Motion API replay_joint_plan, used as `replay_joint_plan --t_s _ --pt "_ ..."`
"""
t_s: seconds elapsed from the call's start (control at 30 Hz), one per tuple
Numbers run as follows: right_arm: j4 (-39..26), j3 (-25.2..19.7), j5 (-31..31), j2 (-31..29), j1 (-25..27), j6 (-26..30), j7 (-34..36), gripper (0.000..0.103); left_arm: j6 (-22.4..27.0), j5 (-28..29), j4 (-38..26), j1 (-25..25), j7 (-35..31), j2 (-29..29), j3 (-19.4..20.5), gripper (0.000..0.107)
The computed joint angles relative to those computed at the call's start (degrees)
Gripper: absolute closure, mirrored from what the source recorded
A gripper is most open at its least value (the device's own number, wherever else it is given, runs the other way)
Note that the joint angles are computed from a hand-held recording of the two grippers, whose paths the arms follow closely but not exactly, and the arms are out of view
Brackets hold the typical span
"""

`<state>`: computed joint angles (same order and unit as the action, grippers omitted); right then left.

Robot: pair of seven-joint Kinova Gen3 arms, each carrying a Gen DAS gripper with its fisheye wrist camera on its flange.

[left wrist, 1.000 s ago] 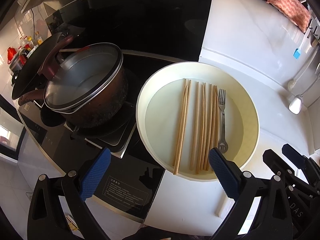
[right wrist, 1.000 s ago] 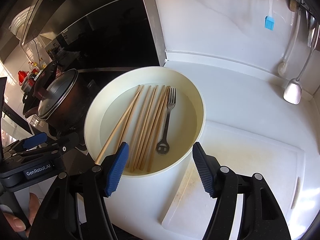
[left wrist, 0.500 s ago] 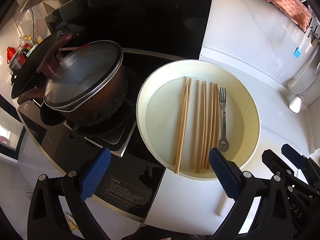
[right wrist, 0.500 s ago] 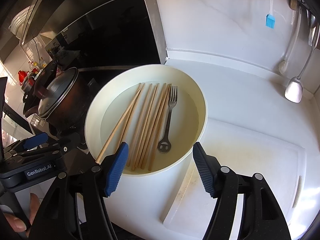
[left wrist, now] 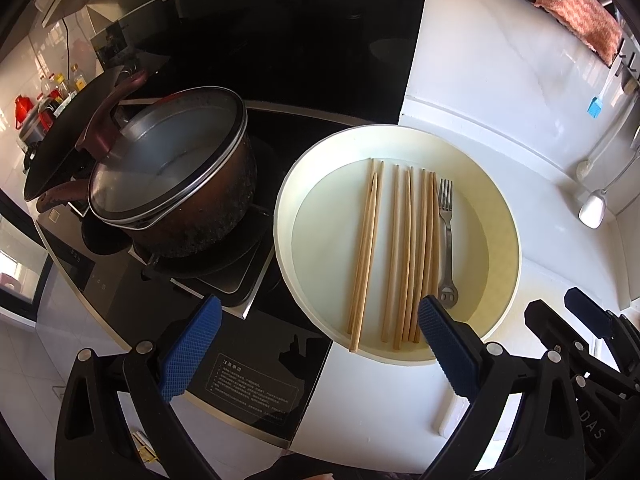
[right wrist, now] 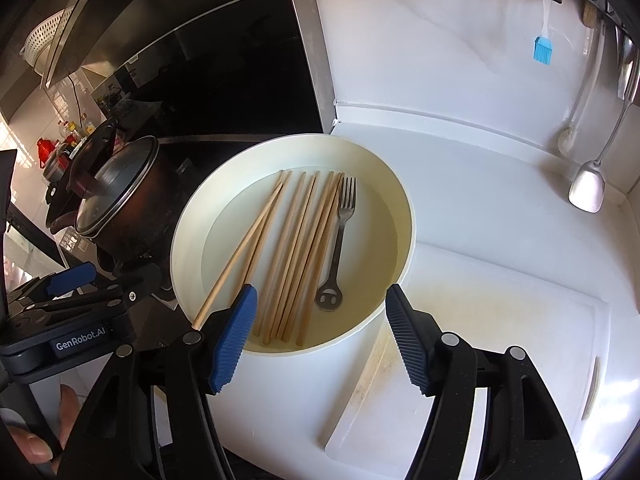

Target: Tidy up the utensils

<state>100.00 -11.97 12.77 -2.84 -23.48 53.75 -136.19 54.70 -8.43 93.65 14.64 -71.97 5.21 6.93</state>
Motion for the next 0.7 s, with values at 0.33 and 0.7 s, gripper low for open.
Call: replay_joint_plan --t_s 0.33,0.7 --pt "-0.14 -0.04 -0.11 -0.2 0.04 -0.04 -0.03 0.039 0.05 -0.6 -0.44 0.0 -0.13 -0.27 0.05 0.011" --pt "-0.13 -0.24 0.0 -0.51 0.04 0.06 -0.24 0.039 -0.48 -0.85 -0.06 -0.01 -0.17 -1.08 0.19 0.011"
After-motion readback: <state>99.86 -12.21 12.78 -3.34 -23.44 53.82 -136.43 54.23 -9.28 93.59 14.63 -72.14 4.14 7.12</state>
